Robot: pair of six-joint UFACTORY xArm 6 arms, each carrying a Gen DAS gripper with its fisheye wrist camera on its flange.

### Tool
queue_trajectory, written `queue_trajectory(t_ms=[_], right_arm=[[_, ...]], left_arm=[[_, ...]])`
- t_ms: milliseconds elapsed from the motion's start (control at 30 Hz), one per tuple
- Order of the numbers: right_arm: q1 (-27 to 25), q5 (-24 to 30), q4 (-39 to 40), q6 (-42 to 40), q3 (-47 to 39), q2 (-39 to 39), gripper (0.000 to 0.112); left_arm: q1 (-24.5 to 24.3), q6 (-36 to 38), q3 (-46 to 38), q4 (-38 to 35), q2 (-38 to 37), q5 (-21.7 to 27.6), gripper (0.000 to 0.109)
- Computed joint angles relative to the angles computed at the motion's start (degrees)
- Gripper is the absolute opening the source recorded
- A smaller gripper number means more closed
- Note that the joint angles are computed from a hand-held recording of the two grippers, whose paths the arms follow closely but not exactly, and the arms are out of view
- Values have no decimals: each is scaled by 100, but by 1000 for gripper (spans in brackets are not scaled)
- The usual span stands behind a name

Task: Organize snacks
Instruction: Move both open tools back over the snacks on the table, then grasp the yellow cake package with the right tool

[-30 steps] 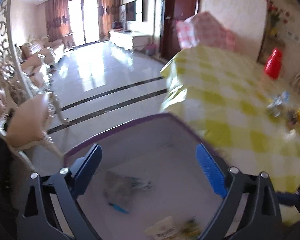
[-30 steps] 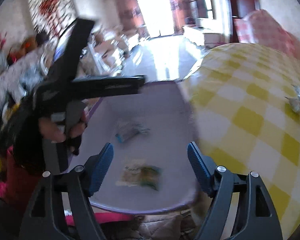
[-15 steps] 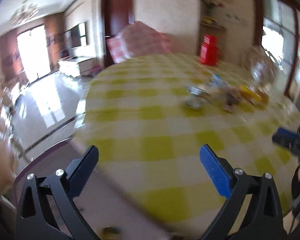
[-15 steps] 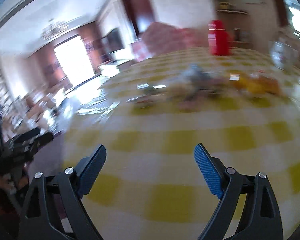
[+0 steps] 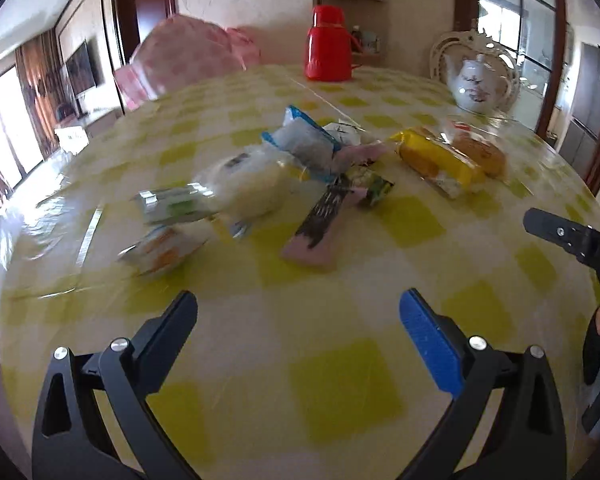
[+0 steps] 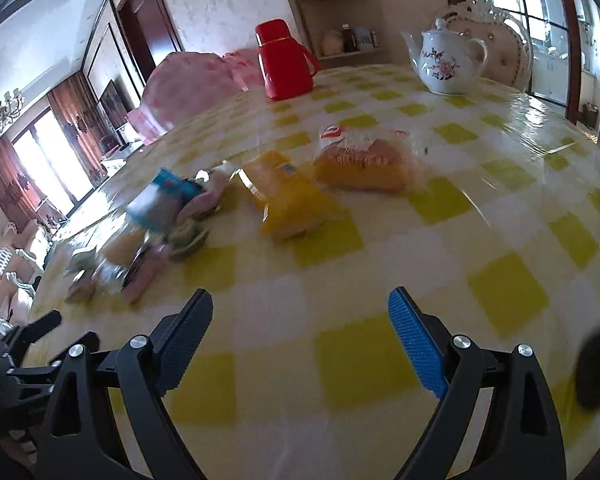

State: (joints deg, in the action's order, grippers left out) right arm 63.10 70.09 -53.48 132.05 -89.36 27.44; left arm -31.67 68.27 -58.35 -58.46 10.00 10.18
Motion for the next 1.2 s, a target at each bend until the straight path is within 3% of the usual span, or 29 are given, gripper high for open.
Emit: queue_trajectory(t_ms=[167,333,500,633,700,767,800,900,1133,1167,1200], right_arm=[[-447,-669,-231,-27,625,-374,87],[-901,-1035,-304,-1052,423,-226,87],[-1429,-1460,174,-2212,-70,176,87],[-1657,-1607,409,-2799,-378,420,86],[-1697,-1773,410,-2862,-346,423,79],[-1630,-1534,482,-3024,-480,501,52],[-1574,-1352,552,-3147,-578,554,48],[-1444,-1222,568,-2925,-535,486,48],[-994,-847,538,-2545,-339,205,43],[-928,-795,529,-2493,-316,179,43],[-839,-744,514,-2397,-263,136,43]], left_arm=[[-227,-1146,-741,992,742,-100,101],[-235,-682,-809,632,771,-171,101],[163,-1479,-1116,941,939,539,101],[203,-1716,-1134,1332,960,683,101],[169,-1834,-1115,1658,971,665,101],[183,-1930,-1143,1809,1006,720,101],[218,-1964,-1177,1830,1026,802,101],[287,-2116,-1336,1916,1125,980,101],[301,-2983,-2028,2897,1602,1012,101],[291,-2964,-2115,2922,1654,1056,99],[274,-2907,-2172,2950,1687,1079,85]])
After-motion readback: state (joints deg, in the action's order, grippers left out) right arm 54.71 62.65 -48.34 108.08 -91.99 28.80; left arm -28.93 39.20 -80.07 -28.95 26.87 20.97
